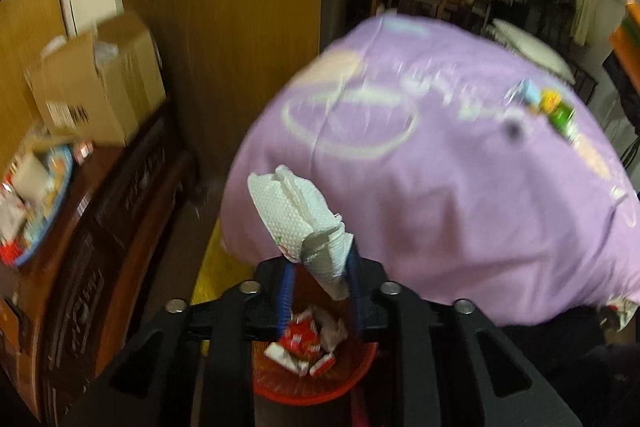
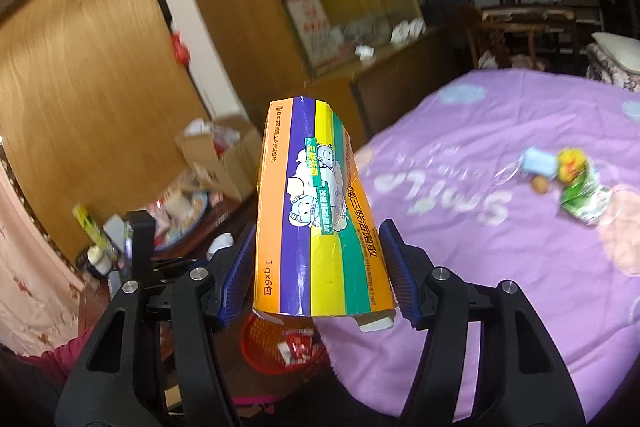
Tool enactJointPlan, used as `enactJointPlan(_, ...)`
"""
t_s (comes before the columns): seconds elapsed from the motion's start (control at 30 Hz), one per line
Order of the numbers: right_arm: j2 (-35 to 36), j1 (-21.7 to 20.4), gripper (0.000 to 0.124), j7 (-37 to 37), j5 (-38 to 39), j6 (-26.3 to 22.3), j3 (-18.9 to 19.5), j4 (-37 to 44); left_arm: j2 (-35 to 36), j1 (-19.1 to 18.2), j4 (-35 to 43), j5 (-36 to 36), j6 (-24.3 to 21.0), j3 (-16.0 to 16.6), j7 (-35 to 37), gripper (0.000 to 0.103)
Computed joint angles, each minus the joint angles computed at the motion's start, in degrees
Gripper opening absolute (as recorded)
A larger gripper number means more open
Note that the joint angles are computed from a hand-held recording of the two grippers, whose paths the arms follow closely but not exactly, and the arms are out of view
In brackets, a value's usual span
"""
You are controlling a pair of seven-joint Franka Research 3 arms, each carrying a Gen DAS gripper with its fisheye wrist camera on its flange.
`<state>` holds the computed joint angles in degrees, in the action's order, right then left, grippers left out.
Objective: Collect trash
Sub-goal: 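Carry the tissue mesh bag and striped box with both grippers over the wastebasket, then open both grippers to drop the mesh bag and striped box into the wastebasket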
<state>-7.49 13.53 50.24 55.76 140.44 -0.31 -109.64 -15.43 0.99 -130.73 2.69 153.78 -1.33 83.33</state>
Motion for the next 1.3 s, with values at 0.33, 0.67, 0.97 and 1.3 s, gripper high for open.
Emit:
enactJointPlan(0.33,10.4,2.1,0.060,8.1,-11.9,-9.5,4.4,9.0,2.0,6.2,-4.4,8.3,2.7,-0.6,-6.7,0.096)
enactJointPlan(0.67,24.1,6.5,0.066,12.0,-23.2,-21.8,8.5,22.7,1.0,13.6,-5.2,17.1,5.0,1.0,-20.0,0.097)
enactJointPlan(0.97,27.7,7.3,0.068,14.3,-25.8,-24.1,8.8,26.1,1.4,15.3,-6.2,21.4,6.0,1.2,-23.4,0.097)
enactJointPlan(1.3,23.1,5.3,0.068,13.6,-22.6,-19.1,8.3,21.5,0.2,13.4,-5.6,20.0,6.4,0.8,-21.5,0.097)
